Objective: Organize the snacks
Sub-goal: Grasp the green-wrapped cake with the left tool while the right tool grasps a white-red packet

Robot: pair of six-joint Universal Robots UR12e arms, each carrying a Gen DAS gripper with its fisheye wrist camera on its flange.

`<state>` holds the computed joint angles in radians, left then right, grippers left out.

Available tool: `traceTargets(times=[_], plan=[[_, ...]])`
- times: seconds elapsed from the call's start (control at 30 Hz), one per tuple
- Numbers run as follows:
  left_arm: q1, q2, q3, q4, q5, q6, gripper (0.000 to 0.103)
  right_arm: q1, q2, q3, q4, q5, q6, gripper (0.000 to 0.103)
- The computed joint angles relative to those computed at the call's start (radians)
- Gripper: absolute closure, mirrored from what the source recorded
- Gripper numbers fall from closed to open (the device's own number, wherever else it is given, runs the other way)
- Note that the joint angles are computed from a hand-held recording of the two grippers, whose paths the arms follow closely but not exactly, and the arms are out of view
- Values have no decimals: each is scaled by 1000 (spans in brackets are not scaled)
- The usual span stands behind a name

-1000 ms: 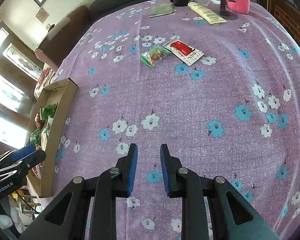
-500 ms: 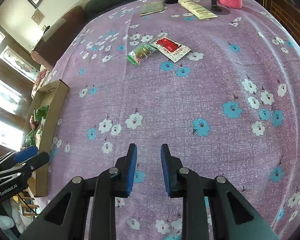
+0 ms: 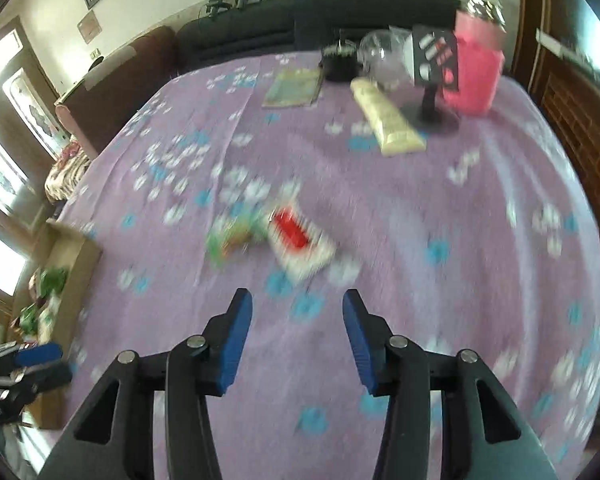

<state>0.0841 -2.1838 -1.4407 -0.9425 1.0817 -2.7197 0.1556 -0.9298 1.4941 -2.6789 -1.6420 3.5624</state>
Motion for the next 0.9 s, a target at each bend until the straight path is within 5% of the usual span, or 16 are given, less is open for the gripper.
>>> traceTargets(times=[0.17,0.43,0.53,0.63,0.9], plan=[[-20,-22,9,69,-4,-5,43,-16,57,-71,61,27,-101,56],[-52,-62,50,122,-18,91,43,-17,113,-122,51,39,-222,55],[-68,-95,93,109,-27,84,43,-18,117,-123,31,38,-200,57],[-83,-117,123,94,-25,76,44,-13,117,-124,33,-3,-190,74],[-128,-167,175,135,26,98,44,-19,50,3,-32,6,-98,77]])
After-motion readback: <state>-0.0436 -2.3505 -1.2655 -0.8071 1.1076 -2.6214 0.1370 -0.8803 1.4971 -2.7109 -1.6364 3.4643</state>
